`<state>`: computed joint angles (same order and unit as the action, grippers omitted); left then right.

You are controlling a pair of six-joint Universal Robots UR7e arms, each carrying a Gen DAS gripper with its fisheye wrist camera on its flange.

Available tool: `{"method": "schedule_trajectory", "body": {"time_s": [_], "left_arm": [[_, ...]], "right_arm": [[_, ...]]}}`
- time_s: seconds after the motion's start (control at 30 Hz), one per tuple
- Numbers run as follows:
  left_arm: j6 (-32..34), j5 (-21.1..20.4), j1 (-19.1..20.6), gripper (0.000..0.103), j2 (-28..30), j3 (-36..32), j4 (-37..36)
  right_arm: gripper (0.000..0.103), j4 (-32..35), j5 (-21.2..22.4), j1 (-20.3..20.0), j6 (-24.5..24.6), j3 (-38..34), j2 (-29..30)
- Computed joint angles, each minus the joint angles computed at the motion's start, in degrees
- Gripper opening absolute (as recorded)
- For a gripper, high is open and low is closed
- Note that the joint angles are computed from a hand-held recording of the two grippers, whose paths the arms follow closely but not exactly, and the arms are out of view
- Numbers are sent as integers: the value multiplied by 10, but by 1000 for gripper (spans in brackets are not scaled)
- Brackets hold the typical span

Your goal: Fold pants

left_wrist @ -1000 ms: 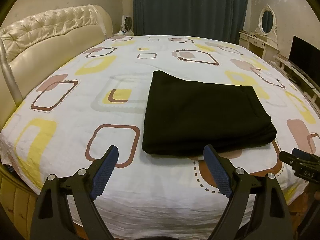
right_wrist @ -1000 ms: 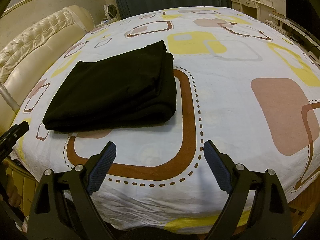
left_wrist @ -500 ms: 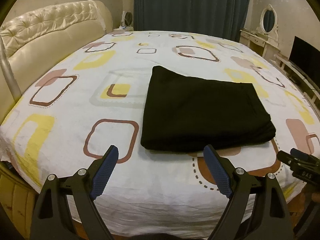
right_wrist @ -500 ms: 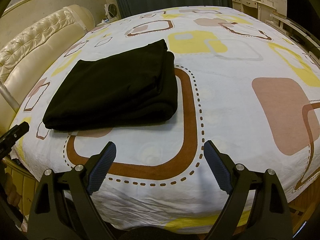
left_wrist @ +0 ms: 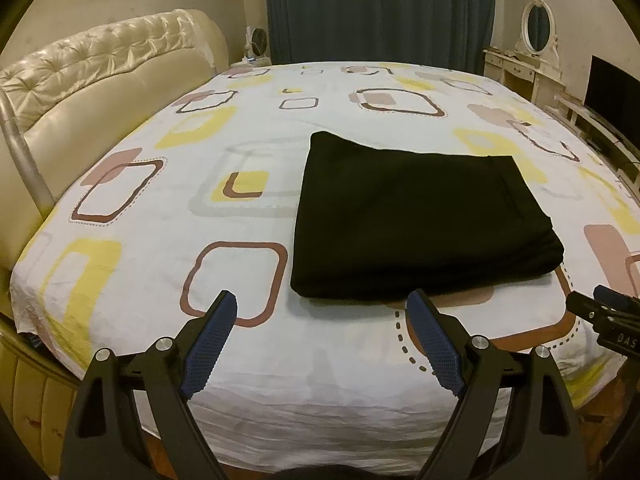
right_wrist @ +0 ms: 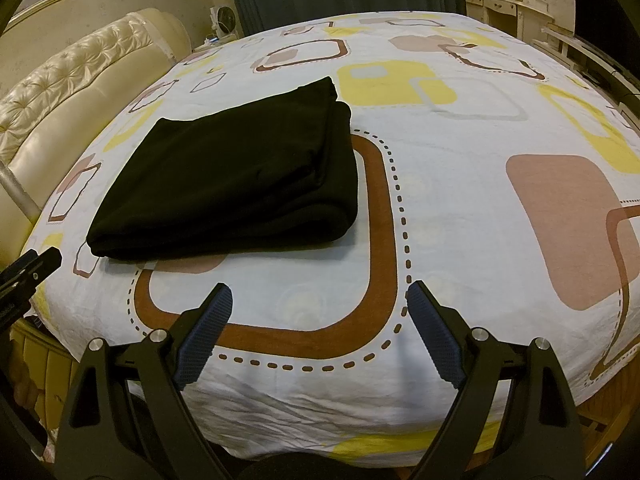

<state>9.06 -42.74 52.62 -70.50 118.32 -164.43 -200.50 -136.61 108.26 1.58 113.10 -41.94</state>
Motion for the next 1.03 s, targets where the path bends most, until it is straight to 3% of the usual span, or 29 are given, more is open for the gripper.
{"method": "schedule_trajectory", "body": {"time_s": [0.27,0.47,0.53,0.63,0.67,0.77,1.03], "left_arm": [[9,0,-2,86,3,0,-6],[18,32,-10,86,13,4,-33],[26,25,-13,87,9,11,-55],[43,-31,-12,87,-8,31,-126],[38,-54,-11,87,-18,32,-122],[35,-65,-13,87,-25,25,-101],[4,-26,26,87,7,-48,-26]], "right_arm": [[89,6,5,-3,-4,-1,-1],[89,10,9,-6,-5,1,-3],[89,10,10,-7,-6,2,-4],[89,7,12,-7,-10,2,-4],[89,7,13,-7,-11,2,-4],[89,5,15,-7,-13,3,-6],[89,6,40,-16,-4,6,-31]]}}
